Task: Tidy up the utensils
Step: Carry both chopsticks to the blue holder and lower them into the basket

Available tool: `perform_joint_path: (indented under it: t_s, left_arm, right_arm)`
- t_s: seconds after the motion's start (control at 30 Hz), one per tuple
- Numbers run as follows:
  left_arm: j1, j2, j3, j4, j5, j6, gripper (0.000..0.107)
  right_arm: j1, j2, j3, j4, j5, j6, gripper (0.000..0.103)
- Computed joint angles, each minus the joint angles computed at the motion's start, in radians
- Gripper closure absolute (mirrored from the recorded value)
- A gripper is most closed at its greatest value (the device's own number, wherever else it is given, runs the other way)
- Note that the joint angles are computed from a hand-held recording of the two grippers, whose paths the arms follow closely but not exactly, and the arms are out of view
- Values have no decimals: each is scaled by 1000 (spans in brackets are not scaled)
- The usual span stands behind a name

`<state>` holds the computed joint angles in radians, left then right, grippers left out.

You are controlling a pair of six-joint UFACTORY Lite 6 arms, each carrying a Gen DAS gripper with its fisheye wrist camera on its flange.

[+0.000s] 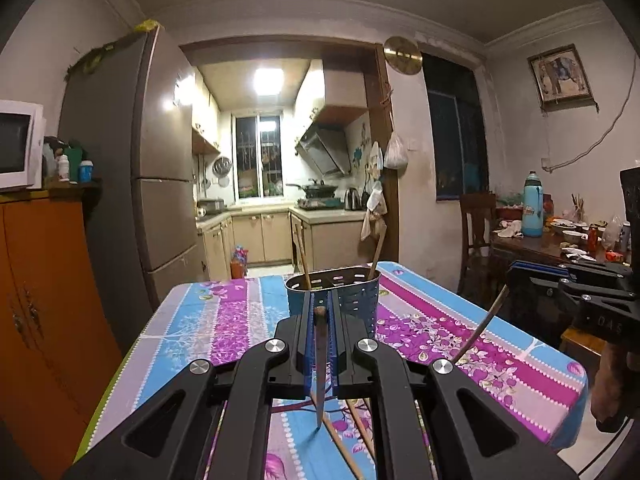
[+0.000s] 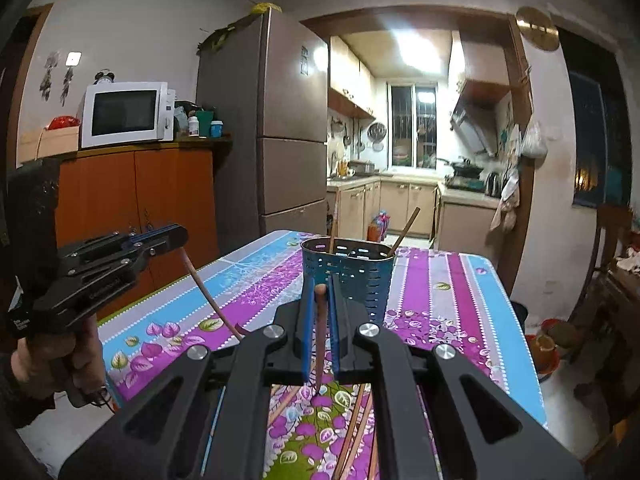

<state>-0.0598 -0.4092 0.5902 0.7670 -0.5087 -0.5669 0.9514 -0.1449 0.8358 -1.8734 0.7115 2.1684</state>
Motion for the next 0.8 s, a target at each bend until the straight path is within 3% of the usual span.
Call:
perform_joint_path:
  t_s: [0.2,0.33,0.67,0.8]
  left_arm:
    - [-46,53,130,78,105,-100,99]
    - [-73,48,176,141,170,-170,99]
    - [-91,54,317,736,259,-793,99]
    - [-92,70,363,854,259,-923,99]
  right_arm:
    - [-65,31,115,79,-86,-154,98]
    - [-69,48,154,91,-87,-188,98]
    - [-108,62,190,56,-102,-174,98]
    - [-122,69,229,93,-123,-227,98]
